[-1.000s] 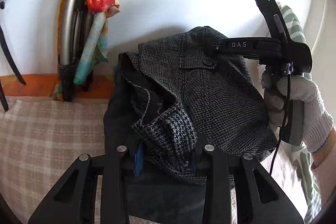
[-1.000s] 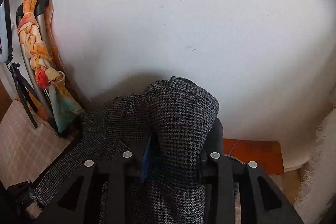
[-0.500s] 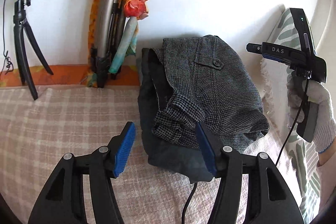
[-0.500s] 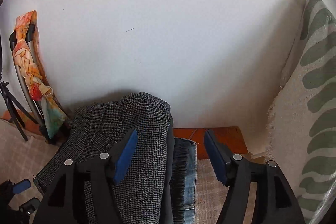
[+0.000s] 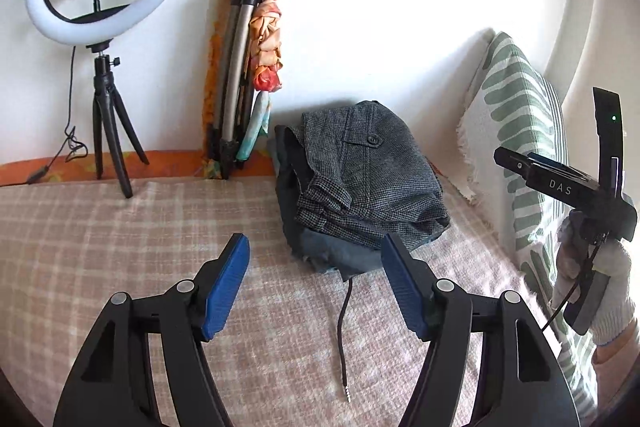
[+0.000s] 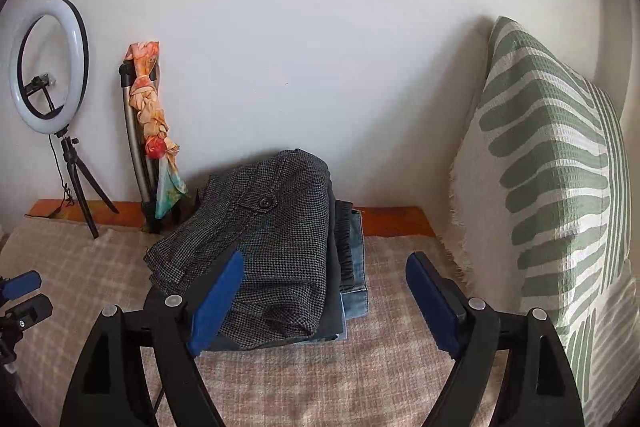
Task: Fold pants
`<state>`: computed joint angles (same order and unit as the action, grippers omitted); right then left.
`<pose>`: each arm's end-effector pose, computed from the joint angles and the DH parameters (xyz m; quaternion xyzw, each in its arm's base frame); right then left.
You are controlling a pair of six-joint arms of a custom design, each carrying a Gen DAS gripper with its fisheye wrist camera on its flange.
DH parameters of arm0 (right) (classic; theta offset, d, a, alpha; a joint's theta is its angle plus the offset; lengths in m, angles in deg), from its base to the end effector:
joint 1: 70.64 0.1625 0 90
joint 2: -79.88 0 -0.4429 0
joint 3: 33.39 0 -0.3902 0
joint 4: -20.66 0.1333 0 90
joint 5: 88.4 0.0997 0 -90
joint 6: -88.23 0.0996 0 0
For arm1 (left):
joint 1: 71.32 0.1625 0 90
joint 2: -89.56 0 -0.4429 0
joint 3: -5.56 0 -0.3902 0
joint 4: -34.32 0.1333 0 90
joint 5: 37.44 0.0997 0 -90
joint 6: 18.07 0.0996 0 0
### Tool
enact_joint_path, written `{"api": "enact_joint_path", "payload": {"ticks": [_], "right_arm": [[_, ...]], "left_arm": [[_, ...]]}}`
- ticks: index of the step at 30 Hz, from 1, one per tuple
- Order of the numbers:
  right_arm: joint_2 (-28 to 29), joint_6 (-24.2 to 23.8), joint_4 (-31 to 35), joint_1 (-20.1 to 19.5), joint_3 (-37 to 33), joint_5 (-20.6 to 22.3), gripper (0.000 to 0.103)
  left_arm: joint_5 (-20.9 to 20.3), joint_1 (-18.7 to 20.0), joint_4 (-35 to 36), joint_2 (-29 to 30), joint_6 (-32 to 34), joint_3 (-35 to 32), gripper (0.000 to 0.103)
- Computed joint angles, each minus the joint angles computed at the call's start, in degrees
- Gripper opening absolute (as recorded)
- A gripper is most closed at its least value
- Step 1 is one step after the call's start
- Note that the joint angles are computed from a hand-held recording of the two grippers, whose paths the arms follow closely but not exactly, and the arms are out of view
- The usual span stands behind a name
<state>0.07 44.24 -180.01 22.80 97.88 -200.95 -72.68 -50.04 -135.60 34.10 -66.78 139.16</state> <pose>0.1220 -0.4450 0.3318 0.2545 -0.8195 0.3956 0.3273 -0.3253 -0.3571 0.0911 0.1472 0.8756 -0.4001 0.2270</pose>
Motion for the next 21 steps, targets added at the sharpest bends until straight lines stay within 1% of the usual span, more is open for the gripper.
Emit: {"api": "enact_joint_path", "payload": {"ticks": [3,4,6,7,10,11,15,18,21], "right_arm": [[-3.7,1.2,-1.5,1.1,5.2,-0.2,0.093],[-4.0,1.1,-3.1,1.6,6.7,-0.6,0.094],[-4.4,0.9,-7.0,2.7,9.8,-2.0,0.100],[-4.7,0.9,-8.6,2.9,11.4,-1.9,0.101],[-6.2,1.2,-11.7,3.5,15.5,-2.2,0.102],[-6.4,0.8,-13.3,3.7,17.0,-2.3,0.102],[-4.4,-1.2,-22.4,5.8,21.4,-5.1,0.103],[-4.4,-0.2,-24.5,6.3,23.7,-5.1,0.103],[-2.8,-0.8,-28.1,6.9,25.6,-5.3,0.103]], "left_arm": [[-0.4,-2.8,3.5,-2.1,-2.6,2.0,0.069],[-0.3,-4.0,5.3,-3.0,-3.9,2.7,0.069],[0.2,-6.7,8.6,-4.6,-6.3,4.2,0.069],[0.4,-7.9,10.2,-5.3,-7.3,4.8,0.070],[0.8,-11.7,16.4,-7.8,-12.5,6.4,0.080],[0.9,-12.9,18.7,-8.6,-14.4,6.8,0.081],[1.3,-17.1,26.2,-10.5,-20.4,7.8,0.081],[1.4,-19.0,29.6,-11.3,-24.1,8.2,0.083],[1.1,-19.9,31.5,-11.6,-26.8,8.4,0.083]]}}
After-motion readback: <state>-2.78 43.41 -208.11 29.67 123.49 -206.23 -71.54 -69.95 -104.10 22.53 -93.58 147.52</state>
